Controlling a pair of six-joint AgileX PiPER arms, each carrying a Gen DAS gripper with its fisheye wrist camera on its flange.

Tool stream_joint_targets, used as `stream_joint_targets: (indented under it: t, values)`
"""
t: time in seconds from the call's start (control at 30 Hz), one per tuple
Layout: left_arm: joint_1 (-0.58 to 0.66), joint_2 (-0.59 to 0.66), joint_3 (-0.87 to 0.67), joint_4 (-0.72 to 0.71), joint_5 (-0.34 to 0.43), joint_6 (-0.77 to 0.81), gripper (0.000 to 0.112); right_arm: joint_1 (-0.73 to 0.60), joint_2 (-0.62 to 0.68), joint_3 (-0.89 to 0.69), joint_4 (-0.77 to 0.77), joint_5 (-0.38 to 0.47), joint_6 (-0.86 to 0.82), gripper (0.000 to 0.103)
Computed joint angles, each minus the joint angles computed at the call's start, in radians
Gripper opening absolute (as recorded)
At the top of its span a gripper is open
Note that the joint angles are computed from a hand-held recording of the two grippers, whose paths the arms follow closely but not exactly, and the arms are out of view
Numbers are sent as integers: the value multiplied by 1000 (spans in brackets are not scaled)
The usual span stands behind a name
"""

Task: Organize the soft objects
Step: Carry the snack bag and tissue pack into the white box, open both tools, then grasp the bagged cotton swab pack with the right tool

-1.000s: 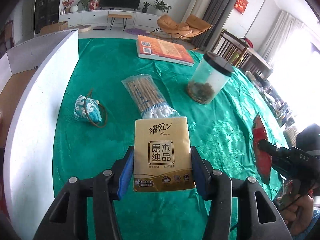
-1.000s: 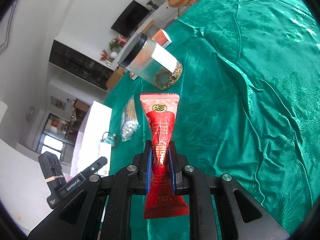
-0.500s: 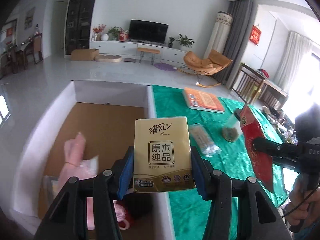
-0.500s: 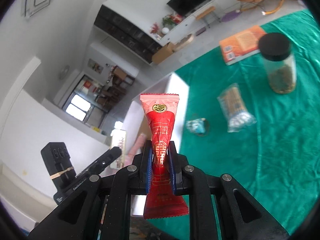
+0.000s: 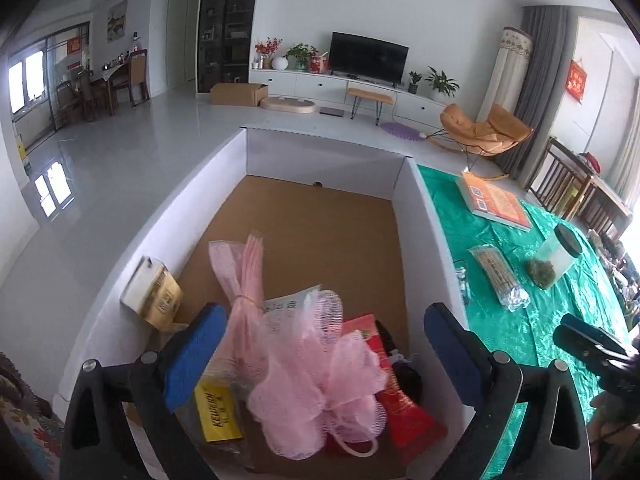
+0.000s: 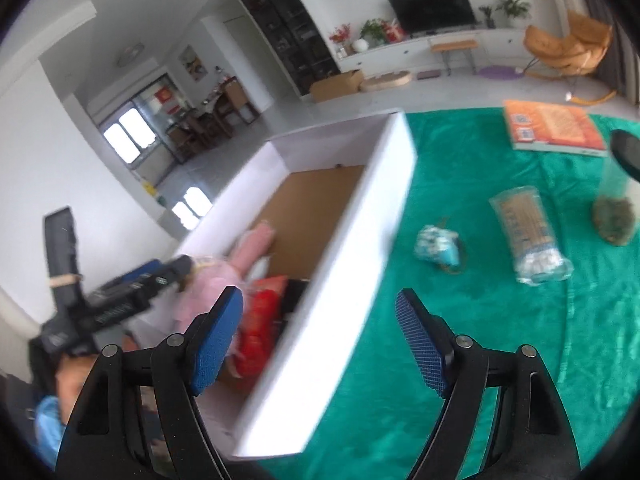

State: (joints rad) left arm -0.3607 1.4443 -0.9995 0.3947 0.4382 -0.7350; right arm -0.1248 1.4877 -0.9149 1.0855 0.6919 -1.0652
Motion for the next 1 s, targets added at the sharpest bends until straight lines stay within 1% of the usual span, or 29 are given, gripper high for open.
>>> stream_joint_targets:
  t: [0.03, 0.1, 0.17, 0.2, 0.27, 0.3, 0.33, 0.37, 0.43, 0.47, 0.53, 0.6, 0.63, 0.73, 0.8, 0.87, 0.9, 0.97, 1.0]
  values:
    - [-23, 9, -10, -2, -12, -4, 99, -44, -9, 44, 8, -60, -61, 82]
    - [-91, 17, -33, 27, -15, -43, 99, -138, -5, 135, 92, -175, -232, 82]
    - [-155, 36, -53, 50, -25, -67, 99, -242, 25, 198, 237, -264, -432, 82]
    - [-182, 45, -68, 43, -22, -54, 99, -289, 46, 220, 320, -301, -532, 82]
    - [-245, 87, -105, 59, -10, -61, 99, -396, 81, 255, 481, -316, -727, 82]
    - [-272, 106, -125, 55, 3, -52, 99, -444, 100, 259, 529, -303, -790, 82]
    - [-301, 127, -145, 62, 20, -57, 99, -483, 114, 261, 543, -293, -812, 82]
    - [-325, 145, -163, 63, 35, -61, 99, -512, 130, 255, 530, -281, -795, 82]
    - [-355, 159, -172, 47, 37, -68, 99, -576, 168, 214, 433, -186, -679, 82]
    - [-362, 157, -167, 36, 26, -69, 99, -584, 166, 203, 419, -164, -660, 82]
    - [-376, 147, -156, 27, 16, -73, 99, -554, 166, 175, 381, -153, -627, 82]
    - [-379, 146, -154, 23, 22, -63, 99, -469, 179, 120, 281, -160, -524, 82]
    - [-381, 146, -155, 29, 29, -65, 99, -410, 195, 74, 198, -165, -425, 82]
    - [-371, 140, -151, 12, 31, -46, 99, -258, 277, -123, -47, -141, -125, 82]
    - [-360, 128, -138, -6, 21, -30, 99, -156, 354, -267, -229, -167, 75, 81]
    - [-356, 119, -129, -20, 16, -19, 99, -73, 449, -395, -429, -213, 275, 81]
    - [-356, 118, -127, -25, 14, -14, 99, -47, 507, -468, -529, -200, 375, 81]
    - [-355, 126, -129, -48, 11, 10, 99, -19, 629, -640, -729, -98, 575, 81]
    - [-355, 133, -134, -56, 8, 22, 99, -9, 669, -701, -795, -57, 648, 80]
